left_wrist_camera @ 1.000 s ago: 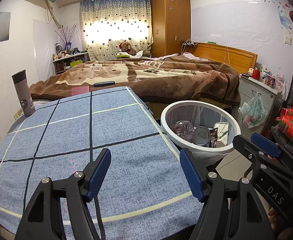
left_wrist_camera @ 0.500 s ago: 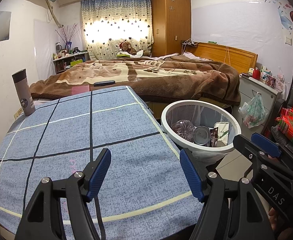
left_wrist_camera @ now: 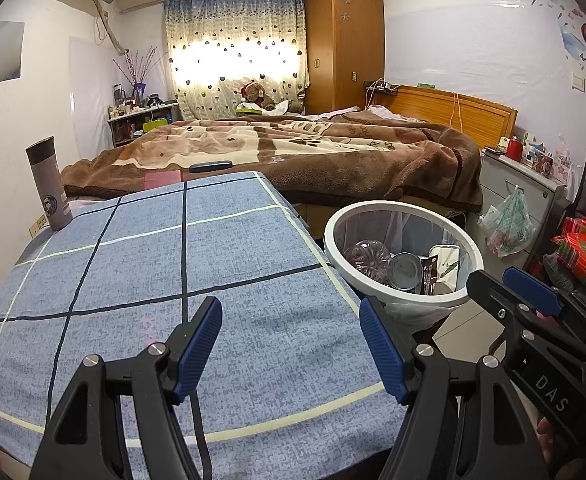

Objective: Collect trash

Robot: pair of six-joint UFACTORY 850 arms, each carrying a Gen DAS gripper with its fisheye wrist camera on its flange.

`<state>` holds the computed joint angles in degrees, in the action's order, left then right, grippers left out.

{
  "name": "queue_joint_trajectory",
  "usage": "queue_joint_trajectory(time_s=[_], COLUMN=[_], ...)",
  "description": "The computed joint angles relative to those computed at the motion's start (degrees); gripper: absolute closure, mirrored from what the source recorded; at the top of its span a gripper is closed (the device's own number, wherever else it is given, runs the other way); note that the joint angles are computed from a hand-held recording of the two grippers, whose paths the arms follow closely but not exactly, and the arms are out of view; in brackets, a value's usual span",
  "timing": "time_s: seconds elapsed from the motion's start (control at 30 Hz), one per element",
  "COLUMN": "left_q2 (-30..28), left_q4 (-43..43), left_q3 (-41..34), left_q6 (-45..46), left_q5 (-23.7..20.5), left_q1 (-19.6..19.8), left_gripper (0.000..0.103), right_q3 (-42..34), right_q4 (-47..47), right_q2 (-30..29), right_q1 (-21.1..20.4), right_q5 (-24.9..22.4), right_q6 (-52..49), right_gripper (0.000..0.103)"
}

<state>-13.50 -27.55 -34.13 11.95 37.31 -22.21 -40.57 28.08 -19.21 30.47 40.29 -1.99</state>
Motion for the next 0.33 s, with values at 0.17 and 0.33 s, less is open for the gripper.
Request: queue_joint_trajectory(time_s=[0.17,0.33], left_q2=[0.08,-0.08], left_q4=[-0.06,-0.94], left_q3=[0.09,0.05], left_q6=[-0.02,0.43], left_q5=[-0.24,-0.09], left_q1=[-0.03,-0.46], left_gripper=[0.03,0.03], right_q3=[0.05,0.06], right_q4=[-0.23,-0.22], right_q2=[0.06,0.1], right_q1=[-0.13,-0.17], right_q5=[0.0,-0.15], right_q6=[0.11,0.08], right_gripper=[0.054,0.054])
